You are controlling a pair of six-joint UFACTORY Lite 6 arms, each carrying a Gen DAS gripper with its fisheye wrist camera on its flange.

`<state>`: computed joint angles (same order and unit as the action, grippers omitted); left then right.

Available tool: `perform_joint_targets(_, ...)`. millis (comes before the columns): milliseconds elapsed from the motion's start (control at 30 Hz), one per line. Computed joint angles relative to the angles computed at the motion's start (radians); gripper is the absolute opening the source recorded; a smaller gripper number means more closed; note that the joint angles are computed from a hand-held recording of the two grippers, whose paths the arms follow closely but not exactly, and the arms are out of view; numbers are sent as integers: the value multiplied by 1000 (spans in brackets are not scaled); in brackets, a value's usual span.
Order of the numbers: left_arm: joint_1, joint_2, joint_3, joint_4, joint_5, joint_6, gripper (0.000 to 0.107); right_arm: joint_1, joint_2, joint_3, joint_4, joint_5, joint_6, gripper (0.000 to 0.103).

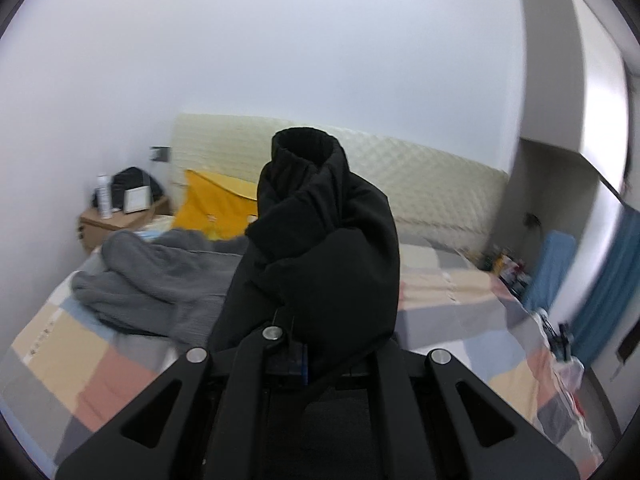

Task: Fold large clothes
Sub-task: 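Lift the sleeve with the left gripper and carry it over the jacket body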

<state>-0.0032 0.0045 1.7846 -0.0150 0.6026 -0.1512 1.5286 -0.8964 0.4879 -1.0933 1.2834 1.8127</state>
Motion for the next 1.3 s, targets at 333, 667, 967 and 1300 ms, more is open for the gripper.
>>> perform_joint_targets(333,-365,207,-37,219,-137,-324,6,-220,-117,-65,45,-114,-100,102)
perform_joint_targets(667,-542,481,-7,401,-194,-514,6,-552,-162,-123,157,-432,-271,102)
perform_joint_targets(967,-613,809,184,504,-131,-590,6,-759,-154,-165,274,-628,-399,103)
perform_joint_targets(1300,-601,898,306,365,-35,-432,7,-778,-84,-165,247,-677,-381,102)
